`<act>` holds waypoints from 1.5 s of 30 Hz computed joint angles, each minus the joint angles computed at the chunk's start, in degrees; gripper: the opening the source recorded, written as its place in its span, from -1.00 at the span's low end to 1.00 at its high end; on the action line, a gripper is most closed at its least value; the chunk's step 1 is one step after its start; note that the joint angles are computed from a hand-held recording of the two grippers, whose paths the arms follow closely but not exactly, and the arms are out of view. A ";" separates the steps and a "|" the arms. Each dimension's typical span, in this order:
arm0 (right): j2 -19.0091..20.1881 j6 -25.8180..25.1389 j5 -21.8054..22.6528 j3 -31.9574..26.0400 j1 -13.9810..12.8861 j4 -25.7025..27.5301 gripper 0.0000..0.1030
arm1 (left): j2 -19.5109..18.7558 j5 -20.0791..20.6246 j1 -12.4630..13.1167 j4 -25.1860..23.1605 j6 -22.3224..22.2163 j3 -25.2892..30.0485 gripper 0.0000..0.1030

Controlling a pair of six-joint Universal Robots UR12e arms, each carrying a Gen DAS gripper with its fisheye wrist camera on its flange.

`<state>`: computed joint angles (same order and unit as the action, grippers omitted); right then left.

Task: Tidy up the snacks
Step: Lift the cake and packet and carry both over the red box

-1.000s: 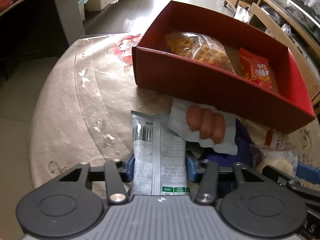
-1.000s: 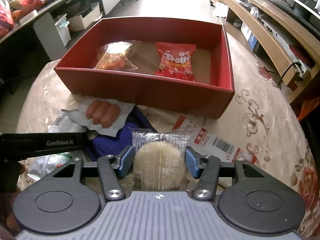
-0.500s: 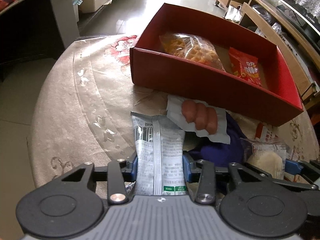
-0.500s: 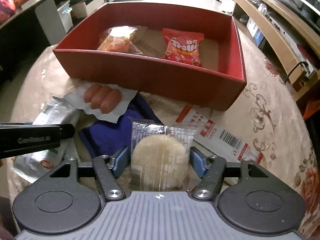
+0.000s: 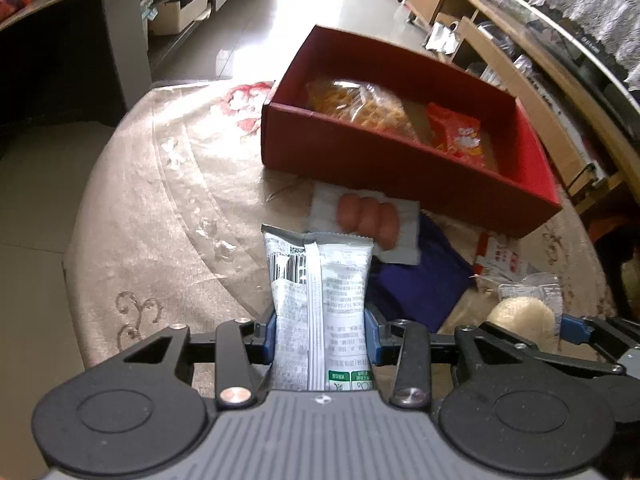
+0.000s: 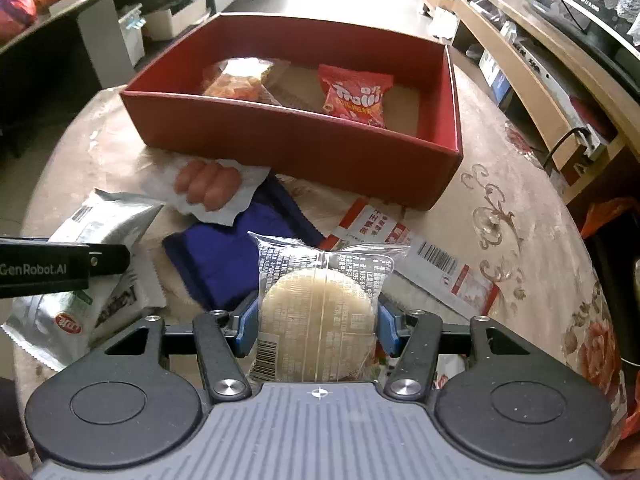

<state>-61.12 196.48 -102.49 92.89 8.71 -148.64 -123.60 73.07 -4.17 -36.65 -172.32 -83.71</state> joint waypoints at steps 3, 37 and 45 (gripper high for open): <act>-0.55 0.15 0.25 0.73 0.17 -1.55 0.24 | 0.58 -1.23 0.25 0.33 0.06 -0.57 -0.18; 4.00 0.44 -0.76 -7.34 -3.10 -7.85 0.24 | -10.18 1.58 -4.19 1.53 -3.55 17.89 -0.18; 7.20 0.19 -0.41 -11.57 -4.40 -6.74 0.24 | -14.79 3.36 -5.27 -0.67 -4.55 25.04 -0.18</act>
